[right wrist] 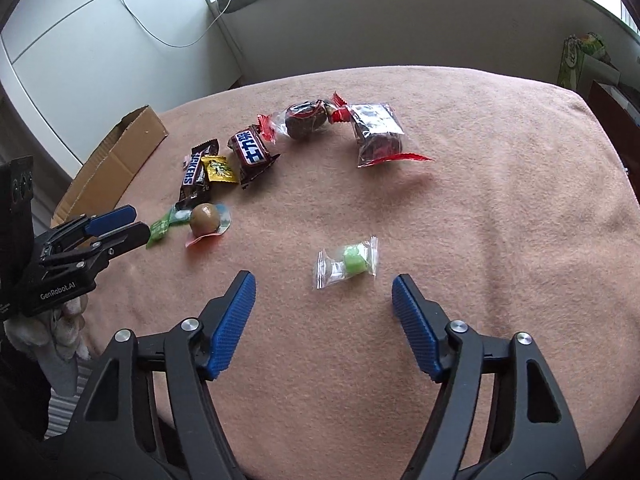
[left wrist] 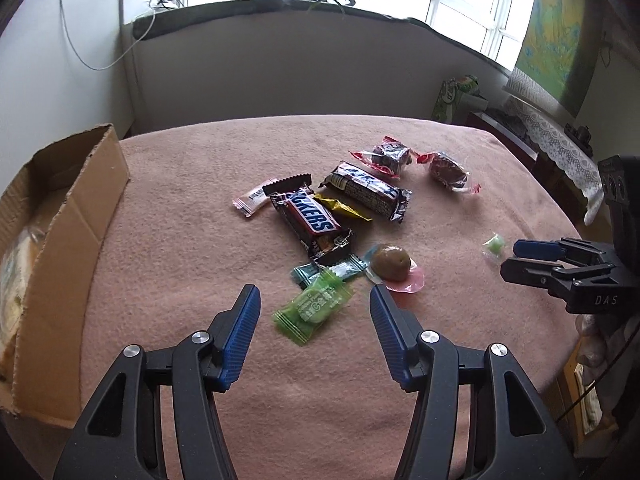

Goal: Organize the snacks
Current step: 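Move both tools back over the remaining candies, then grasp the green-wrapped candy with the left tool while the right tool grasps the clear-wrapped green candy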

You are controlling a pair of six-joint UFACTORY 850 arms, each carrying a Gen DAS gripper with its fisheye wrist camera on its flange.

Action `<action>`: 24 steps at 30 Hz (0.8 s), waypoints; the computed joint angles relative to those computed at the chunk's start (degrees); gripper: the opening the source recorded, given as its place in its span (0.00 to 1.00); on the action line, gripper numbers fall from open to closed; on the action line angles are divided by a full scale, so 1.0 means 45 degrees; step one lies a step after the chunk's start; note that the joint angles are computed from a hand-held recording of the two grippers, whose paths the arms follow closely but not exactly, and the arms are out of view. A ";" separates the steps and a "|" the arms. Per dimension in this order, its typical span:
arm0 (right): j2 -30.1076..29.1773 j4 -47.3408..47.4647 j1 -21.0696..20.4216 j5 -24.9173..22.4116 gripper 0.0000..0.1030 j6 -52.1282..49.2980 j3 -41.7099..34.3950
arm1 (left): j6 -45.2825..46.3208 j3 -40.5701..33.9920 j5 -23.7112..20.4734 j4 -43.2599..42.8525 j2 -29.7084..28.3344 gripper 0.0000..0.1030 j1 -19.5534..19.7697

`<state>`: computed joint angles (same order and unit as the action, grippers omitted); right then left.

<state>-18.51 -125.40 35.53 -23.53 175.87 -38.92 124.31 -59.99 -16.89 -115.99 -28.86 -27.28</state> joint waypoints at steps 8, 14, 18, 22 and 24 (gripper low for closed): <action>-0.0837 0.2060 -0.0048 -0.0137 0.66 -0.2598 -0.1134 | -0.0670 -0.0363 0.0264 0.0727 -0.0405 0.54 0.0019; -0.1474 0.3943 0.0122 -0.0426 0.60 -0.4957 -0.1939 | -0.0047 -0.0420 0.0466 0.0439 -0.0579 0.40 -0.0064; -0.1643 0.4745 0.0243 -0.0707 0.52 -0.5871 -0.2140 | 0.0364 -0.0470 0.0499 -0.0043 -0.0642 0.27 -0.0087; -0.1623 0.4779 0.0247 -0.0888 0.36 -0.5743 -0.2068 | 0.1426 -0.0352 0.0557 -0.0993 -0.0595 0.18 -0.0181; -0.1556 0.4383 0.0203 -0.0851 0.35 -0.5359 -0.1948 | 0.1512 -0.0284 0.0535 -0.1107 -0.0551 0.17 -0.0179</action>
<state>-25.51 -105.67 36.44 -27.36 151.76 -47.68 131.12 -61.27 -14.48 -120.97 -31.34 -28.09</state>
